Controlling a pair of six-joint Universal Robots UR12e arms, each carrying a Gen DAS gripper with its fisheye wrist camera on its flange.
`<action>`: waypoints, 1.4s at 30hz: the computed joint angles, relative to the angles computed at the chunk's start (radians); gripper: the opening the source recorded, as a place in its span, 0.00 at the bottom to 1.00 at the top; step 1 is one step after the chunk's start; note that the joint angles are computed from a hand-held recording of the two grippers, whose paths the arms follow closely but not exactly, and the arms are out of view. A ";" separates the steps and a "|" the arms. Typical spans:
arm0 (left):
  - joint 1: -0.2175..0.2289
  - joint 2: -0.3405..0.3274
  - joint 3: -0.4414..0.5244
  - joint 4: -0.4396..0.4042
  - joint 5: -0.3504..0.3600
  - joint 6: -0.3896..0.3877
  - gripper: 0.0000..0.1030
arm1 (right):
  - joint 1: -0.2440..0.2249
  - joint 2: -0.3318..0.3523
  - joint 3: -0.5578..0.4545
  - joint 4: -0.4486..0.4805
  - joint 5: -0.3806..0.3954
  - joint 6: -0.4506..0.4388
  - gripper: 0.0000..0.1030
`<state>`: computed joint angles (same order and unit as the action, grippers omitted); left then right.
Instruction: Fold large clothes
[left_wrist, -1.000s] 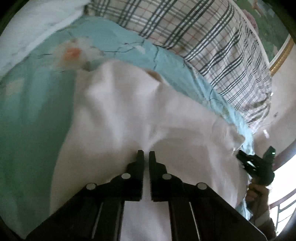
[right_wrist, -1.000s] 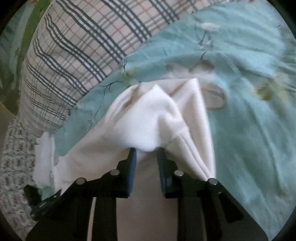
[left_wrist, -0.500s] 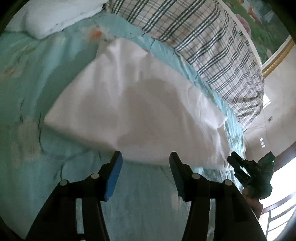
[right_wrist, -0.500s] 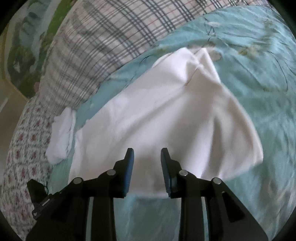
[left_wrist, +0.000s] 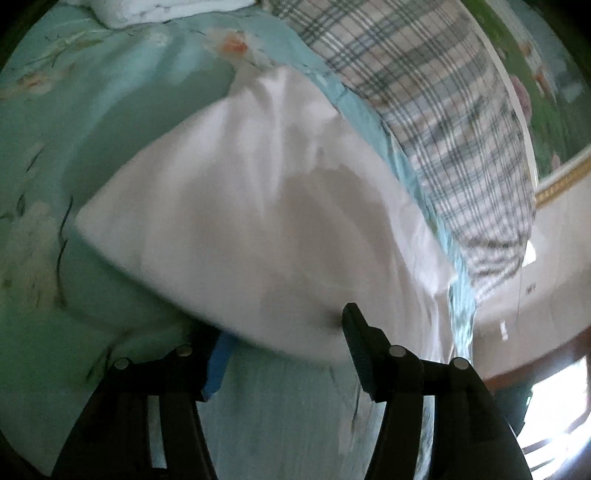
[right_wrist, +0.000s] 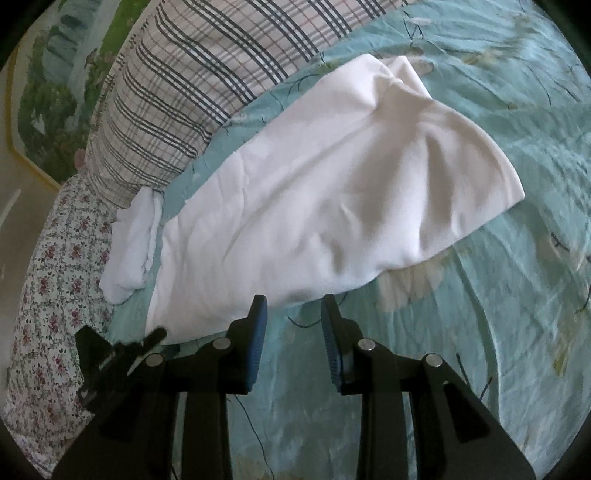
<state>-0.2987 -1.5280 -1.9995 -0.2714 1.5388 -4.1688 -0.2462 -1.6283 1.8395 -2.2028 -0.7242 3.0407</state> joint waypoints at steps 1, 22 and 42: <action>0.005 -0.005 0.003 0.006 0.005 -0.006 0.56 | 0.002 0.001 -0.002 0.001 0.000 -0.002 0.30; -0.051 -0.058 0.190 -0.049 0.184 0.279 0.07 | 0.248 0.225 -0.272 0.081 -0.211 -0.230 0.17; -0.282 -0.424 0.614 -0.313 0.294 0.895 0.07 | -0.052 0.308 -0.257 0.245 0.566 0.107 0.67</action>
